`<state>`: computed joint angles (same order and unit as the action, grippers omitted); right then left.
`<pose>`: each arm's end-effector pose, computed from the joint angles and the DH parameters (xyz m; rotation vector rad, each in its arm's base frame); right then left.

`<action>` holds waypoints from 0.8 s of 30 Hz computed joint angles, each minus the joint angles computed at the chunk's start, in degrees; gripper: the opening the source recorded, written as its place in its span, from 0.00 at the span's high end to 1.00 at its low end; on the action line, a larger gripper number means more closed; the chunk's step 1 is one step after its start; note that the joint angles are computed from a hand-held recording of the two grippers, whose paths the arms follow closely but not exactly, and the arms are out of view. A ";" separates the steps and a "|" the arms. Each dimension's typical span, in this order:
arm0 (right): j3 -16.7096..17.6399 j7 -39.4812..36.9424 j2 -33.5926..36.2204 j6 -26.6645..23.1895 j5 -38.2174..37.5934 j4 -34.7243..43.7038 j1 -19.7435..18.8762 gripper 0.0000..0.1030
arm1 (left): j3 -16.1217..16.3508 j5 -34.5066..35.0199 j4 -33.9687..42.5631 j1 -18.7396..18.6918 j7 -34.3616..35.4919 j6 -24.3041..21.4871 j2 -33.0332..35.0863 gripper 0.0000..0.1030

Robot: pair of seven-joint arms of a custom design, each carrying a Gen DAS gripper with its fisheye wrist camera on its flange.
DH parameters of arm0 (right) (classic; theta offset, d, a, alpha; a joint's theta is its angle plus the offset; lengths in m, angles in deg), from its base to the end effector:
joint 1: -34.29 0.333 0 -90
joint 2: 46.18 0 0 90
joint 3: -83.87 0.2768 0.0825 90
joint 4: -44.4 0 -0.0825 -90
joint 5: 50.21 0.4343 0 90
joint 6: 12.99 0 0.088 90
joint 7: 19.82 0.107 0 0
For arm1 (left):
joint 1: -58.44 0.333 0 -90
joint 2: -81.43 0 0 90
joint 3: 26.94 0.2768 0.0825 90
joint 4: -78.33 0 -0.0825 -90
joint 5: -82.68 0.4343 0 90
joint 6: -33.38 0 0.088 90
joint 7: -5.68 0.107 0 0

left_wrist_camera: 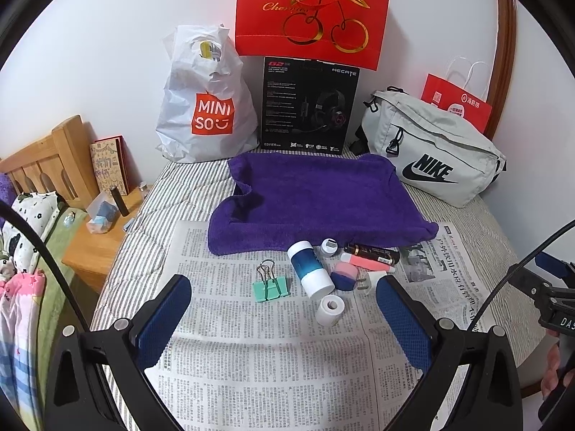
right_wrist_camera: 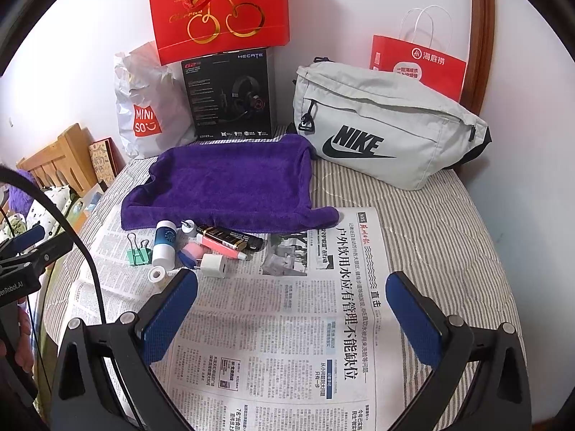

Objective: Organize rigid objects

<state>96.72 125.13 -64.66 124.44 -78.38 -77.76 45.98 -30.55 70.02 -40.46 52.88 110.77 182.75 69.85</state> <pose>0.5130 0.2406 0.5553 -1.5534 2.0052 -0.7279 0.5942 -0.0932 0.5501 -1.5545 2.0644 -0.8314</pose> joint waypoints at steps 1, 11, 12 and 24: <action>-0.01 -0.02 0.07 -0.05 -0.02 0.01 0.00 0.00 | -0.17 0.66 0.26 0.17 -0.45 -0.12 0.24 0.00; -1.08 -0.09 1.50 1.24 0.72 -0.68 -0.20 0.00 | -0.90 3.76 1.24 1.35 -2.93 3.67 4.62 0.00; -1.23 -0.14 1.63 1.54 0.90 -0.84 -0.21 0.00 | -0.94 3.72 1.83 1.54 -3.11 3.34 5.52 0.00; -2.85 -2.42 5.15 2.93 3.66 -1.15 0.48 0.00 | -3.69 5.17 9.34 4.49 -7.94 2.72 17.83 0.00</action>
